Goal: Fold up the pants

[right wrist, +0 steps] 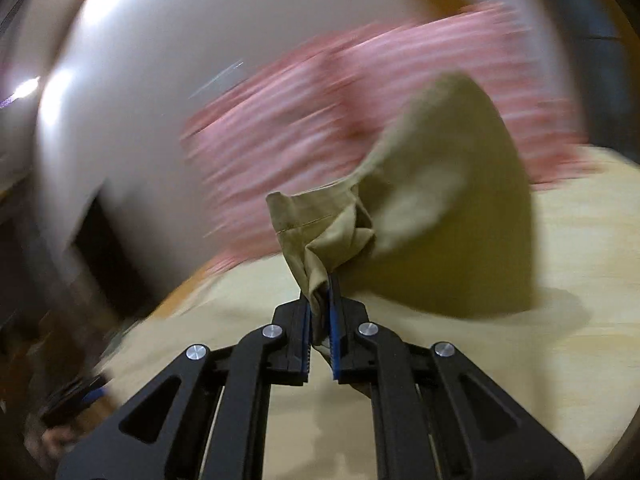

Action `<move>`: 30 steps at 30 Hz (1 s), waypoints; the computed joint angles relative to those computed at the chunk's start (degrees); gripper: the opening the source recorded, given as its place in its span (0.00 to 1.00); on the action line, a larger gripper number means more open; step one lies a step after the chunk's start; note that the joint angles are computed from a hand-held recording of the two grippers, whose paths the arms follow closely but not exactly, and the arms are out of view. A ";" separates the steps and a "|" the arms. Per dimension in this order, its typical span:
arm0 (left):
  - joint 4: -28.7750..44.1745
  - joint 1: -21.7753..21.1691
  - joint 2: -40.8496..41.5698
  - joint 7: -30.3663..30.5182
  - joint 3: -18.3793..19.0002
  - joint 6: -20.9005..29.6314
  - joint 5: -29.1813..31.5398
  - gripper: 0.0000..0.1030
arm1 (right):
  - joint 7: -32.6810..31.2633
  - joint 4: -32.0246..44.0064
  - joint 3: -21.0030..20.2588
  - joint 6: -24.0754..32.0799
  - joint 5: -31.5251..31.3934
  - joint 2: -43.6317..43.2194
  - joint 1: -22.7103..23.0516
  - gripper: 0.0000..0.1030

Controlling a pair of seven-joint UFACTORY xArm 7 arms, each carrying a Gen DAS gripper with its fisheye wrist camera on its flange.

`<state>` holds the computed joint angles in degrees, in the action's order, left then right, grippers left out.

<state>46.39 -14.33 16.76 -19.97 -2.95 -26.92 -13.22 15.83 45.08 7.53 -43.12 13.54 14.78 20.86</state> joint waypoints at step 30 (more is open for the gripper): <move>5.13 9.16 6.70 -10.90 -0.03 -1.53 7.98 0.83 | -11.59 18.38 -22.23 28.42 2.89 13.03 25.56 0.84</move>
<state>51.52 -5.17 23.45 -30.87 -2.98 -28.45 -5.24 4.23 63.46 -14.70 -14.70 16.43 27.81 46.43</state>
